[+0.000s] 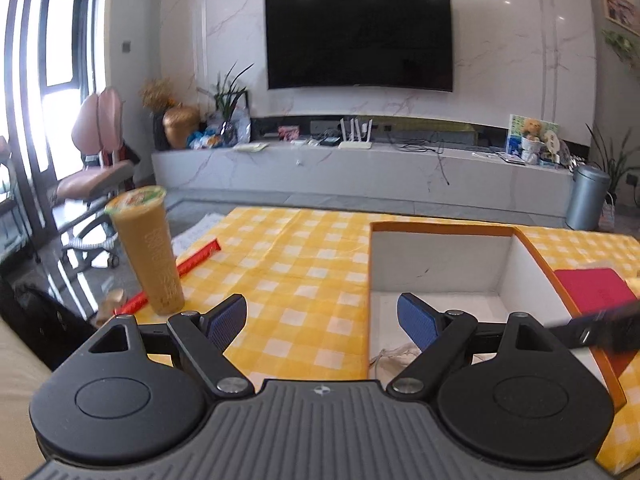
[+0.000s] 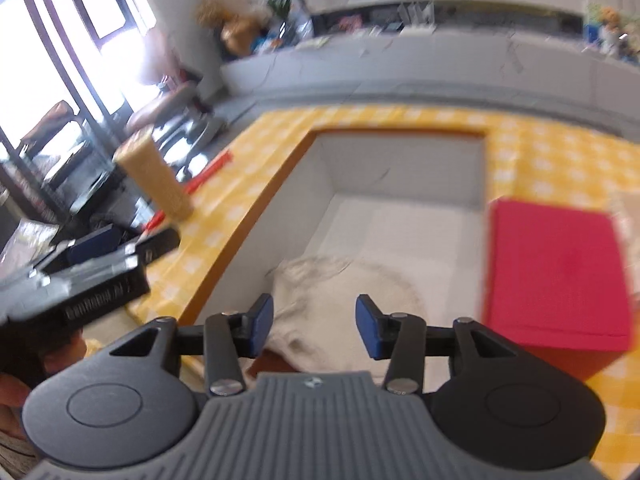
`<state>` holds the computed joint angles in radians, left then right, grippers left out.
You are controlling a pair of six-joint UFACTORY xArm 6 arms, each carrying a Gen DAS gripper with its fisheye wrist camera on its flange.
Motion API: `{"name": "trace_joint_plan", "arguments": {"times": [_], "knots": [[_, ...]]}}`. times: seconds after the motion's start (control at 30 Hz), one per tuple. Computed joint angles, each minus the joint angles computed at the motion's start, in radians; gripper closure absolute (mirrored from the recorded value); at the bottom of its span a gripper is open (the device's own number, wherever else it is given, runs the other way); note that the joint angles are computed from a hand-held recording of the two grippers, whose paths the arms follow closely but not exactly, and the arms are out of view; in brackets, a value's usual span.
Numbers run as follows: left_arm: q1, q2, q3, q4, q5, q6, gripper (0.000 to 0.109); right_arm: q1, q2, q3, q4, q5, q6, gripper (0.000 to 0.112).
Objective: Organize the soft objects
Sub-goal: 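Move both grippers back over the remaining soft items on the table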
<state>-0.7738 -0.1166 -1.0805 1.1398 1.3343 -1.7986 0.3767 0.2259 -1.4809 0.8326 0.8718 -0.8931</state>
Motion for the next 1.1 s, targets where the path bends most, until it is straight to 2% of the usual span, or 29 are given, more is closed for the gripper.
{"name": "trace_joint_plan", "arguments": {"times": [0.17,0.27,0.4,0.5,0.6,0.67,0.73,0.83,0.87,0.93,0.97,1.1], "knots": [[-0.048,0.053,-0.068,0.051,0.052,0.035,0.009,-0.070,-0.051,0.021,0.044,-0.075,0.006,0.060],[-0.082,0.077,-0.106,0.093,0.078,0.057,0.009,-0.122,-0.095,0.055,0.110,-0.105,-0.017,0.053],[-0.111,0.097,-0.145,0.126,0.056,0.084,0.009,-0.193,-0.143,0.084,0.169,-0.139,-0.065,0.046],[-0.135,0.155,-0.233,0.141,0.102,0.107,0.009,-0.245,-0.174,0.108,0.199,-0.185,-0.107,0.035],[-0.156,0.219,-0.327,0.162,0.136,0.137,0.009,-0.317,-0.172,0.109,0.237,-0.206,-0.144,0.034],[-0.158,0.249,-0.370,0.177,0.103,0.153,0.009,-0.366,-0.149,0.092,0.230,-0.202,-0.103,0.034],[-0.146,0.282,-0.419,0.179,0.045,0.164,0.009,-0.402,-0.115,0.070,0.164,-0.214,0.004,0.033],[-0.118,0.351,-0.519,0.136,-0.041,0.184,0.009,-0.412,-0.085,0.074,0.008,-0.317,0.170,0.032],[-0.106,0.374,-0.553,0.119,-0.079,0.202,0.009,-0.419,-0.073,0.072,-0.008,-0.339,0.188,0.031],[-0.077,0.412,-0.601,0.084,-0.179,0.233,0.009,-0.433,-0.037,0.057,-0.016,-0.371,0.228,0.019],[-0.065,0.437,-0.626,0.066,-0.222,0.239,0.009,-0.439,-0.014,0.046,-0.022,-0.391,0.253,0.019],[-0.030,0.586,-0.795,-0.004,-0.306,0.303,0.009,-0.471,0.127,-0.066,-0.113,-0.369,0.417,0.019]]}}
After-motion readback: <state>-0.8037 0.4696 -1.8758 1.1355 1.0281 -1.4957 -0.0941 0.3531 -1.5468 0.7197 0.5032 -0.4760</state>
